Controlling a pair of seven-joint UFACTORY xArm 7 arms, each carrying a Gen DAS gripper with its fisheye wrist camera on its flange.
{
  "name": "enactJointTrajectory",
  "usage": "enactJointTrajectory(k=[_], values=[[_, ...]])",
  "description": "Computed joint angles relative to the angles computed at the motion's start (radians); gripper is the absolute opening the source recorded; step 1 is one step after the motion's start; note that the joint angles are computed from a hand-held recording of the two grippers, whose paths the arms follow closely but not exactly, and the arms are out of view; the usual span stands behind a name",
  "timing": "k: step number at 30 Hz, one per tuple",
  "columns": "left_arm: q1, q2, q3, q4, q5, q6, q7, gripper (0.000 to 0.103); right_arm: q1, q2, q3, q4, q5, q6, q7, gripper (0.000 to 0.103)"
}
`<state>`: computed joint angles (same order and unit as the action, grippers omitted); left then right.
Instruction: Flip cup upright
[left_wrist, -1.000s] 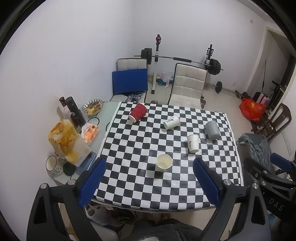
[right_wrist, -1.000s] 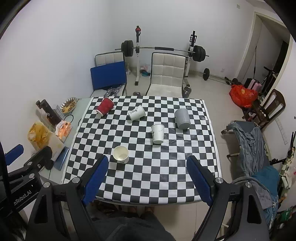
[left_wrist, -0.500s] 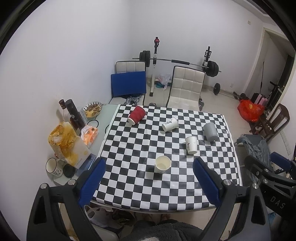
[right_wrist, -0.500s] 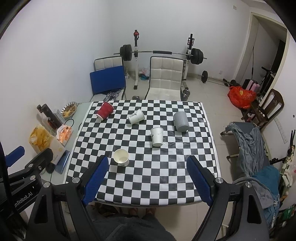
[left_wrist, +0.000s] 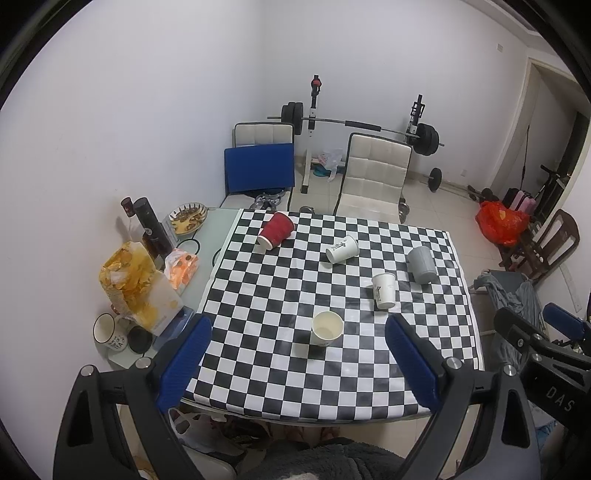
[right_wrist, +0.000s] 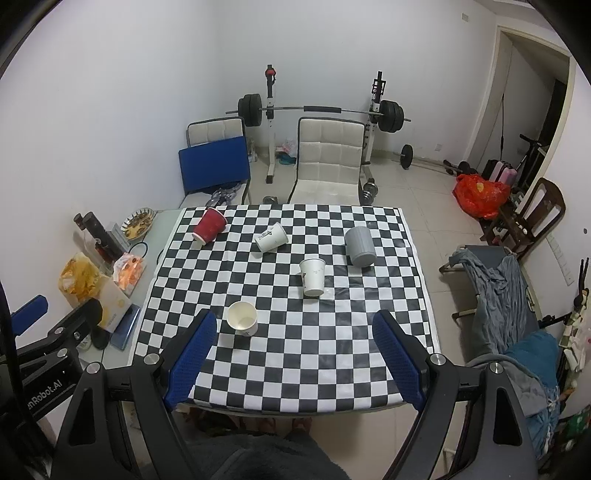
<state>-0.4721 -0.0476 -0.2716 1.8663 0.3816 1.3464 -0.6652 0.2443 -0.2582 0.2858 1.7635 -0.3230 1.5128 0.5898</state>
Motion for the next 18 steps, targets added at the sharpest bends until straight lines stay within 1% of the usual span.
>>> enactJointTrajectory(k=[1, 4, 5, 8, 9, 12, 13, 14, 15, 17, 18], values=[[0.001, -0.007, 0.002, -0.013, 0.000, -0.003, -0.001, 0.096, 0.003, -0.016, -0.004, -0.020, 0.002, -0.002, 0.000, 0.088], [0.001, 0.005, -0.002, 0.011, 0.004, 0.006, -0.003, 0.096, -0.003, -0.018, -0.001, -0.023, 0.001, -0.008, -0.001, 0.088], [0.003, -0.009, 0.004, -0.013, -0.004, -0.004, 0.004, 0.096, -0.004, -0.016, -0.001, -0.020, 0.003, -0.008, -0.001, 0.088], [0.005, 0.000, -0.001, 0.002, 0.001, 0.002, 0.000, 0.096, -0.005, 0.019, 0.008, 0.024, -0.012, 0.003, 0.000, 0.088], [0.007, -0.015, 0.004, -0.020, -0.009, -0.008, 0.007, 0.096, -0.003, 0.033, 0.009, 0.043, -0.016, 0.008, 0.001, 0.088], [0.010, -0.016, 0.001, -0.022, -0.008, -0.009, 0.005, 0.096, 0.005, 0.046, 0.007, 0.058, -0.026, 0.009, 0.003, 0.088], [0.010, -0.013, -0.001, -0.017, -0.006, -0.006, 0.004, 0.096, 0.012, 0.025, -0.002, 0.033, -0.018, 0.008, 0.005, 0.088], [0.011, -0.019, 0.000, -0.027, -0.006, -0.012, 0.004, 0.096, 0.011, 0.037, 0.003, 0.049, -0.022, 0.010, 0.006, 0.088], [0.011, -0.008, -0.004, -0.009, -0.001, -0.005, 0.001, 0.096, 0.013, 0.044, 0.002, 0.058, -0.024, 0.012, 0.006, 0.088], [0.014, -0.023, 0.001, -0.034, -0.009, -0.017, 0.006, 0.096, 0.018, 0.069, 0.004, 0.088, -0.033, 0.018, 0.007, 0.088], [0.014, -0.014, -0.003, -0.019, -0.006, -0.011, 0.004, 0.096, 0.023, 0.053, -0.003, 0.069, -0.029, 0.015, 0.009, 0.088]])
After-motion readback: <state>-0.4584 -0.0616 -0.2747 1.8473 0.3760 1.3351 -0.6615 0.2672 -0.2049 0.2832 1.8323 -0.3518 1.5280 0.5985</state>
